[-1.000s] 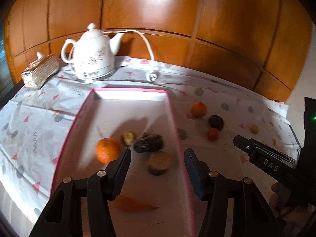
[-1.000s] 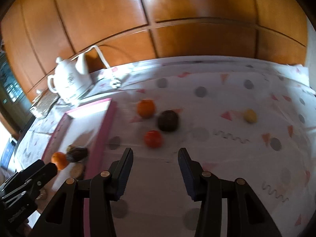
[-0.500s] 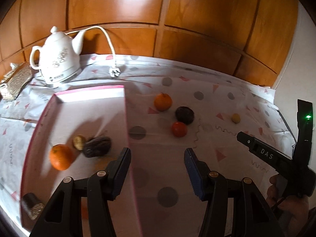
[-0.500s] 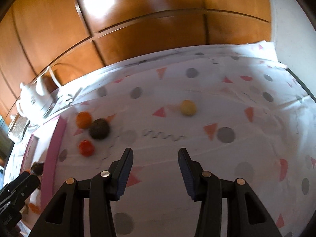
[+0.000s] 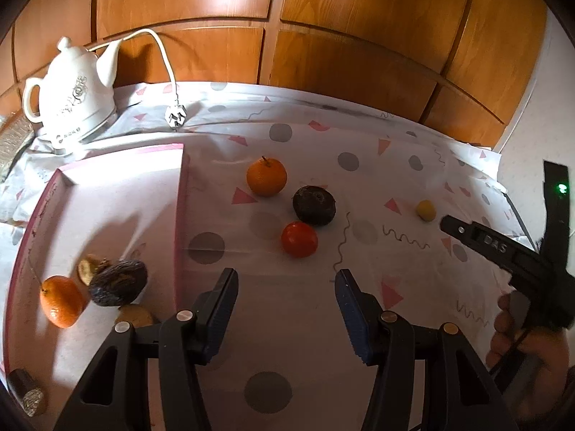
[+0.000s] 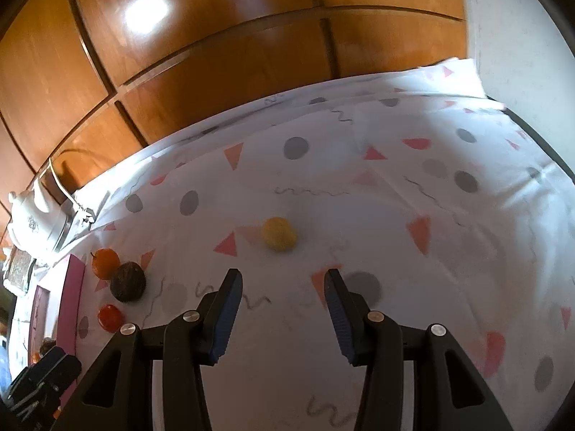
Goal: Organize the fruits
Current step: 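Move the right tool to the yellow round fruit and close on it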
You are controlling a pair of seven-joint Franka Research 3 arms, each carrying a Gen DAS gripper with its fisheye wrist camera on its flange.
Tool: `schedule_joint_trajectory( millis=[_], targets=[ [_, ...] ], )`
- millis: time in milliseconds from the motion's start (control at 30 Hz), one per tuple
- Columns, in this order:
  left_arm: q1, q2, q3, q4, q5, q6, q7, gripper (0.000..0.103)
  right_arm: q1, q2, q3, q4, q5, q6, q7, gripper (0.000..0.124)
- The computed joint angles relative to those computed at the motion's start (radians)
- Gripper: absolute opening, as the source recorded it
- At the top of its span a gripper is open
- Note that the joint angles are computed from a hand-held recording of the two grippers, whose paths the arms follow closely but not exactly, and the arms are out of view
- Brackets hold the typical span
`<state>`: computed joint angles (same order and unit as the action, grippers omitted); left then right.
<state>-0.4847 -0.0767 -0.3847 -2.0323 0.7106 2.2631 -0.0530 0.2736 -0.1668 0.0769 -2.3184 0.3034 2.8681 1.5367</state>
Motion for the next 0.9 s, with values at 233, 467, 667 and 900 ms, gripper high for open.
schedule_joint_trajectory(
  millis=[233, 467, 667, 900],
  targets=[
    [0.006, 0.008, 0.009, -0.007, -0.007, 0.030, 0.007, 0.057, -0.025, 0.121, 0.024, 0.114, -0.197, -0.016, 0.125, 0.048],
    [0.017, 0.006, 0.014, -0.026, -0.015, 0.069, -0.010, 0.057, 0.000, 0.168, 0.002, 0.153, -0.260, -0.031, 0.152, 0.027],
    [0.022, 0.014, 0.018, -0.023, -0.026, 0.080, 0.000, 0.056, 0.007, 0.129, 0.001, 0.103, -0.260, -0.017, 0.157, 0.027],
    [0.024, 0.047, 0.025, 0.018, 0.000, 0.072, 0.014, 0.053, 0.008, 0.116, 0.008, 0.065, -0.207, 0.032, 0.117, 0.027]
  ],
)
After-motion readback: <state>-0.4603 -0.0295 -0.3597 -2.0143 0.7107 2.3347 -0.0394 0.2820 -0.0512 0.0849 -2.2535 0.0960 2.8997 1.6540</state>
